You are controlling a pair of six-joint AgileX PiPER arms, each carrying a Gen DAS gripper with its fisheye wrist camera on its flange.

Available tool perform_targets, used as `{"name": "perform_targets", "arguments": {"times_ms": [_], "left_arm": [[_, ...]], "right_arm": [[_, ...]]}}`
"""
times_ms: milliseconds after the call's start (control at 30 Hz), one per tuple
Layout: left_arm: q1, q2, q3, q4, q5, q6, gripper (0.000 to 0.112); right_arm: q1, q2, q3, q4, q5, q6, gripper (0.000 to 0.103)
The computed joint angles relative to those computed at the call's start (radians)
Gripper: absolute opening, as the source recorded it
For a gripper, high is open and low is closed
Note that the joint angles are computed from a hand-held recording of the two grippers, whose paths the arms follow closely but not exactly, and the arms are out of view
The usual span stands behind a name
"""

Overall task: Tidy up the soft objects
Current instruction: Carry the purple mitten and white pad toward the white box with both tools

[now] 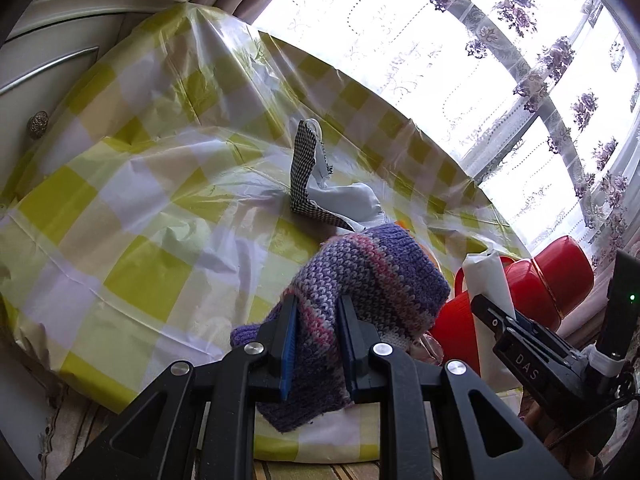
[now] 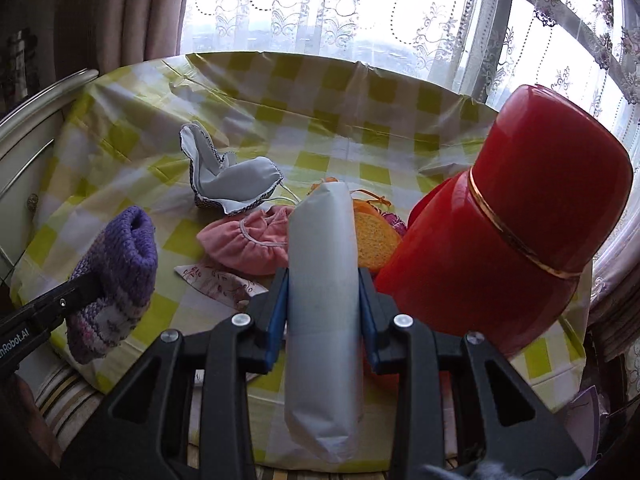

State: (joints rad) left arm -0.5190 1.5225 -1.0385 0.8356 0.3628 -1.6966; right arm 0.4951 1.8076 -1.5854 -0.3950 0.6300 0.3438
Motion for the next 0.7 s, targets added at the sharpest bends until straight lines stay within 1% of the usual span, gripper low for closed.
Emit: {"name": "perform_targets", "arguments": {"times_ms": [233,300,433,533,700], "left_arm": [[-0.083,0.011,-0.052,-0.013,0.055,0.006,0.02],[-0.109,0.024,-0.073,-0.022,0.063,0.017,0.02],[-0.163,0.058,-0.129,-0.044,0.08,0.05,0.02],[-0.197,0.083,-0.171,-0.061,0.093,0.072,0.02],[-0.237,0.134,-0.246,-0.112,0.11,0.138,0.02]], "right_arm": [[-0.093,-0.177,0.198,0.17,-0.05,-0.126,0.036],[-0.133,-0.214,0.239,0.26,-0.057,-0.214,0.036],[-0.188,-0.272,0.293,0.363,-0.046,-0.329,0.036],[-0.22,-0.326,0.344,0.404,-0.045,-0.385,0.036],[-0.318,-0.384,0.404,0.503,-0.033,-0.498,0.036]]}}
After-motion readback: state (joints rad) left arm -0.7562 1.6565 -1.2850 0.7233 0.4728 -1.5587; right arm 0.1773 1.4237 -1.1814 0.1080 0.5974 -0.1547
